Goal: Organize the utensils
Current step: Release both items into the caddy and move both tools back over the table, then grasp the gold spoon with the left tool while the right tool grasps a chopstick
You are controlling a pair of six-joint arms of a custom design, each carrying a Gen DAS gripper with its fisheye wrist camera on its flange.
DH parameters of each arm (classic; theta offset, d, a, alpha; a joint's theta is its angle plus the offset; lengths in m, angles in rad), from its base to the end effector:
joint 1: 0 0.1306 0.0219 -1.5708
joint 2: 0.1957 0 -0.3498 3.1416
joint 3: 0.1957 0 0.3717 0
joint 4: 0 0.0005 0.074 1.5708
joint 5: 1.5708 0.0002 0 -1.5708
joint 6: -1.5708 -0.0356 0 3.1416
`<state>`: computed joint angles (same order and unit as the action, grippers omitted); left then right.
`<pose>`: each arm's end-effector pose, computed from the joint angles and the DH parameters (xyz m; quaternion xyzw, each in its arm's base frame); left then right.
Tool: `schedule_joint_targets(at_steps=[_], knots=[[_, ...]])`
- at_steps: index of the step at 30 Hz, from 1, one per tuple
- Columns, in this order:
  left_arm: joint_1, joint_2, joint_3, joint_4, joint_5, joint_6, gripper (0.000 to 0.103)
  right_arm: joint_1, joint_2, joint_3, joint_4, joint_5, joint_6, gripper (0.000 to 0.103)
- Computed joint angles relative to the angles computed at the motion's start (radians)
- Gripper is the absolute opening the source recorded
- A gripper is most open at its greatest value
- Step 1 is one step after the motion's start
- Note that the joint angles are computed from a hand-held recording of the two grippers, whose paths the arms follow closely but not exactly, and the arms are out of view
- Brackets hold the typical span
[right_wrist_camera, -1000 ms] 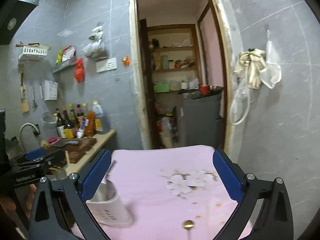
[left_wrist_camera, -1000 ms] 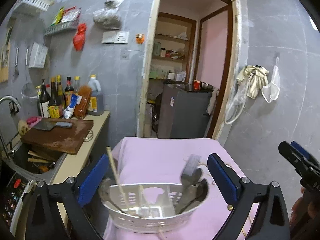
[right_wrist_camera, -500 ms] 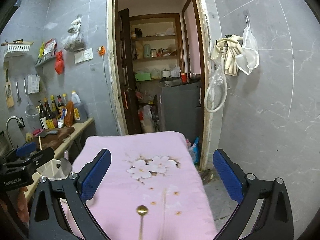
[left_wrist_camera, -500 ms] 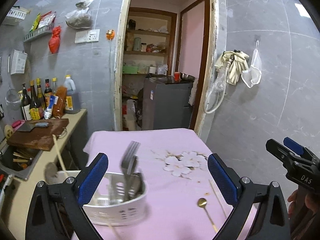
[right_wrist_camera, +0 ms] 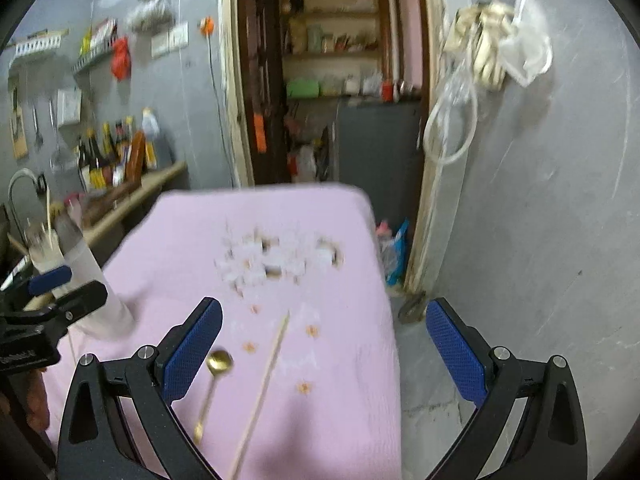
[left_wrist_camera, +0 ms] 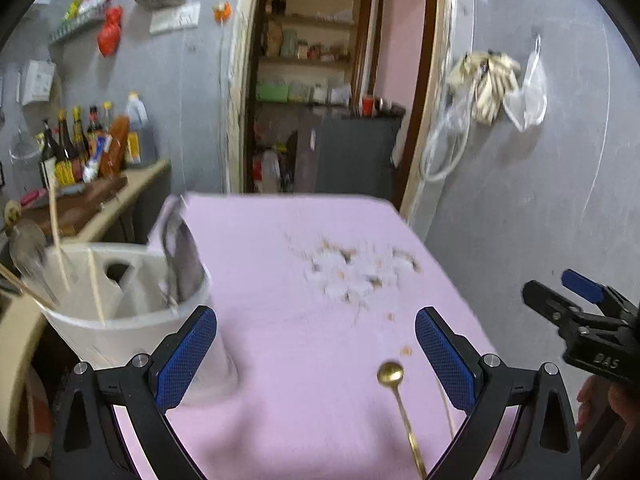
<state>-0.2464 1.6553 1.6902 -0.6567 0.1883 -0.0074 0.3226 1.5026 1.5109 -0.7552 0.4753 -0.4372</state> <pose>0.5593 -0.1481 0.4161 0.1547 0.8730 -0.1373 0.4417 0.4942 0.1475 0.4087 0.1451 0.8837 -0.0560 0.4414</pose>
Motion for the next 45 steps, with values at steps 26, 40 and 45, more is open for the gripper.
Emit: schedule_joint_targets(at_steps=[26,40,45], knots=[[-0.013,0.219,0.176,-0.277,0.145,-0.093,0.058,0.033,0.152,0.048,-0.163,-0.035,-0.009,0.065],[-0.033,0.320,0.313,-0.402,0.273,-0.171,0.030,-0.019,0.064,-0.057,-0.086,-0.122,0.045,0.039],[-0.046,0.352,0.361,-0.444,0.277,-0.201,0.018,-0.036,0.072,-0.049,-0.071,-0.158,0.048,0.039]])
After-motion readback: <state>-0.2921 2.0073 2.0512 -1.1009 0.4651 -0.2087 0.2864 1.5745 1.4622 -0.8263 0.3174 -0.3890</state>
